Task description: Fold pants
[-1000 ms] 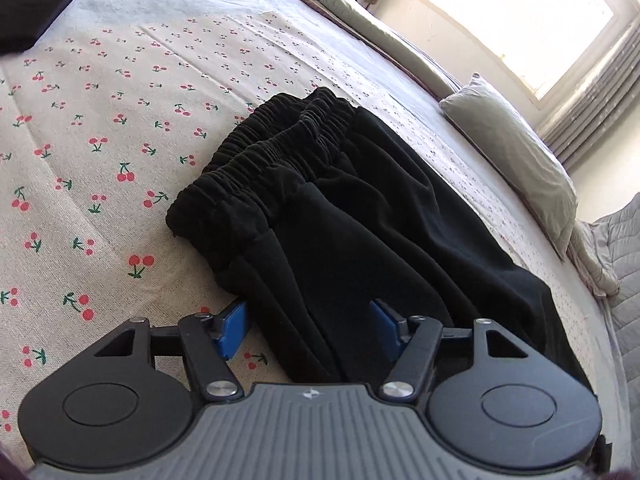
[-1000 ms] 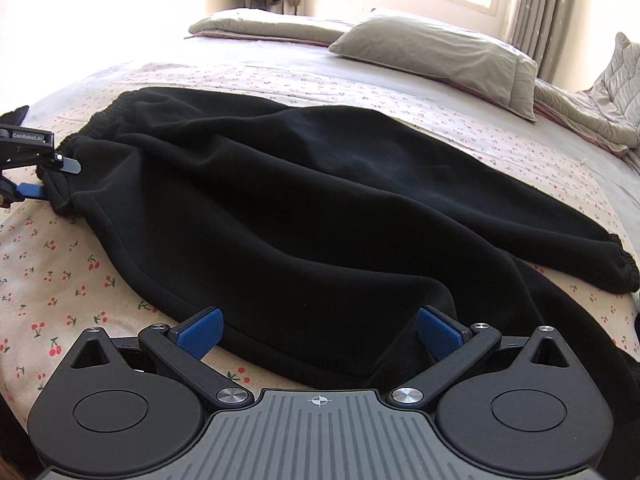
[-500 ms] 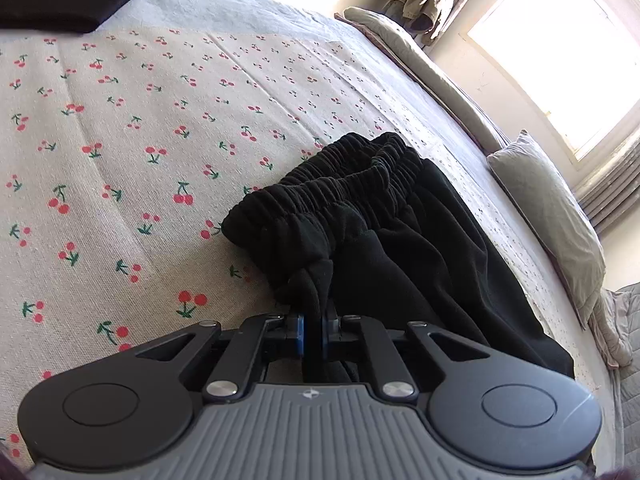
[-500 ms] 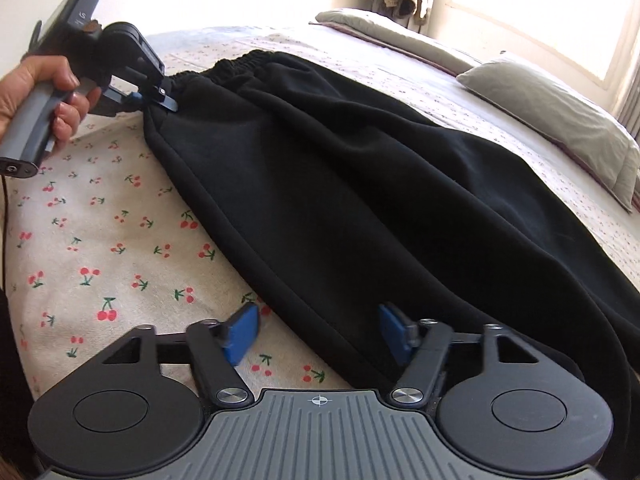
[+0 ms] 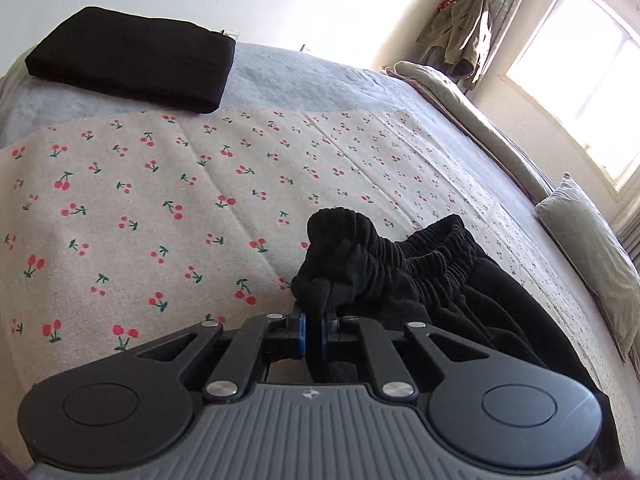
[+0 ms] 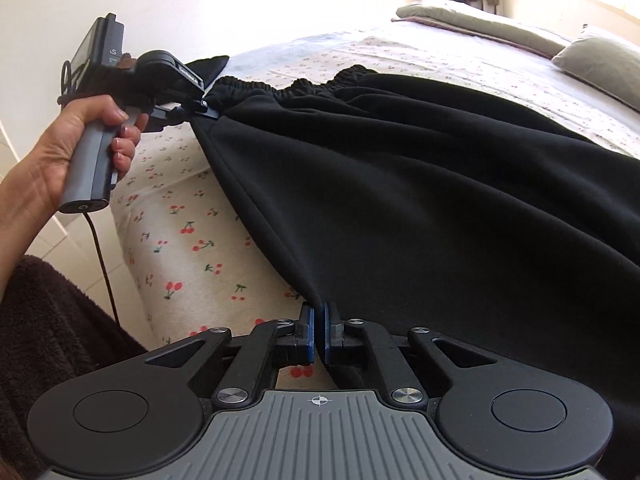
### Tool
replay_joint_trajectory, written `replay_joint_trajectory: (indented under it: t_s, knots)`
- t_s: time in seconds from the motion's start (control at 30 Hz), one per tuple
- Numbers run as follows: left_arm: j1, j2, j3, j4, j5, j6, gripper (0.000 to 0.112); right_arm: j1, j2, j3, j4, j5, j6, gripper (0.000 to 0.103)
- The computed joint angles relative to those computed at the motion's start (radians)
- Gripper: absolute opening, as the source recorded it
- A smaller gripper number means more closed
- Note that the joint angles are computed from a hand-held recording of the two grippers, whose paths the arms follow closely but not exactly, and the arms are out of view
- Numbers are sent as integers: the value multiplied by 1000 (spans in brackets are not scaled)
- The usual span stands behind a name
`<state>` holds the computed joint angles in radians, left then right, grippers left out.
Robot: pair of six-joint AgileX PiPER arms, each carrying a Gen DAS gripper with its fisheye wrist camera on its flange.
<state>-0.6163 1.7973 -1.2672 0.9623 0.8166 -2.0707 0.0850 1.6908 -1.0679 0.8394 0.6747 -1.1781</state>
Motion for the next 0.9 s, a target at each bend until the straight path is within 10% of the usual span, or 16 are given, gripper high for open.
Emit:
replay_joint_trajectory:
  t_s: [0.17,0.23,0.3,0.43,0.9]
  knots:
    - [-17,65,-83,-118,62,206,17,-20,-5,5,-13,6,17,11]
    - [-45,92,-146,-128,159,272,49,-48,-19,-4,-39,41,63,21]
    - [-82,115,-189,-92,262,291,65,-88,-35,-6,-43,63,87,44]
    - [-148,95,-175,7,264,290,82,-193,-79,6,-65,79,129,57]
    - [-270,307,-463,-207,-232,891,98,-685,-95,-52,-193,-4,271,74]
